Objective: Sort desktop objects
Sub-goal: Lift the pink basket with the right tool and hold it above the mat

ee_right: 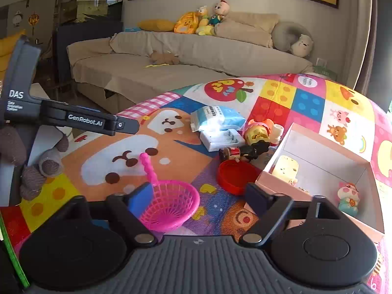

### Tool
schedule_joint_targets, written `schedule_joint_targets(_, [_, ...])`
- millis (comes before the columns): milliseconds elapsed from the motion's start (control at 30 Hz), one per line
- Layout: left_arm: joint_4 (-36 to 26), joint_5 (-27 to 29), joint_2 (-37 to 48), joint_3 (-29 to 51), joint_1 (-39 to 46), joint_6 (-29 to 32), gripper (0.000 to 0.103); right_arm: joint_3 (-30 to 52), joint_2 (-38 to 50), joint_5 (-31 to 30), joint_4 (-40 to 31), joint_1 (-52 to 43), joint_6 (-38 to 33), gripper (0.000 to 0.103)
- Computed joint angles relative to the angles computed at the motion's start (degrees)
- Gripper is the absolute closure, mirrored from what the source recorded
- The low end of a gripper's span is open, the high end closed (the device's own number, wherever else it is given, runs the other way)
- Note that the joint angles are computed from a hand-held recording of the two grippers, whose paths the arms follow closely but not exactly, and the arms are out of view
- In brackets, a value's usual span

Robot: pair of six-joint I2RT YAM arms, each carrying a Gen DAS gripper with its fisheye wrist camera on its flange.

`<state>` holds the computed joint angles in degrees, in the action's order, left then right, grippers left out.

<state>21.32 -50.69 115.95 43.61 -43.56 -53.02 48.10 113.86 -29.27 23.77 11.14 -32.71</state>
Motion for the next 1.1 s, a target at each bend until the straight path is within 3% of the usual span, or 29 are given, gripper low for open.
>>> schedule_joint_targets(33, [0.0,0.4,0.4,0.3,0.1,-0.1,0.000,1.5,0.9,2.1,-0.7,1.1,0.0,0.066])
schedule_joint_targets(67, [0.1,0.9,1.1,0.7,0.1,-0.3,0.000,2.4,1.5,3.3,-0.7,2.0,0.3,0.069])
schedule_joint_targets(200, [1.0,1.4,2.1,0.2,-0.7,-0.3,0.000,9.8,6.1,9.3,-3.4,6.4,1.2,0.069])
schedule_joint_targets(400, [3.2,3.1,1.0,-3.5,-1.7,0.2,0.000,26.0,15.3,17.7,-16.0,11.1,6.2,0.069])
schedule_joint_targets(600, [9.1,7.5,0.5,-7.3,-2.4,3.2,0.000,36.5,20.1,12.7,-29.8,11.3,11.8,0.064])
schedule_joint_targets(700, [9.8,7.9,1.2,-7.5,-2.6,3.2,0.000,39.8,20.0,1.9,-40.3,9.9,12.9,0.061])
schedule_joint_targets(767, [9.4,7.7,1.2,-7.7,-2.6,2.1,0.000,38.0,18.0,-4.5,-43.4,8.9,10.3,0.061])
schedule_joint_targets(833, [8.9,7.2,0.6,-8.2,-2.5,1.2,0.000,30.6,12.8,-6.8,-38.9,8.0,7.0,0.057])
schedule_joint_targets(967, [7.1,5.4,-0.8,-8.8,-2.1,-0.6,0.000,13.9,2.5,-3.8,-20.8,5.9,0.4,0.020])
schedule_joint_targets(1100, [6.1,5.1,-2.0,-9.5,-1.1,-2.4,0.000,9.1,0.2,-2.1,-18.5,5.1,-9.0,0.014])
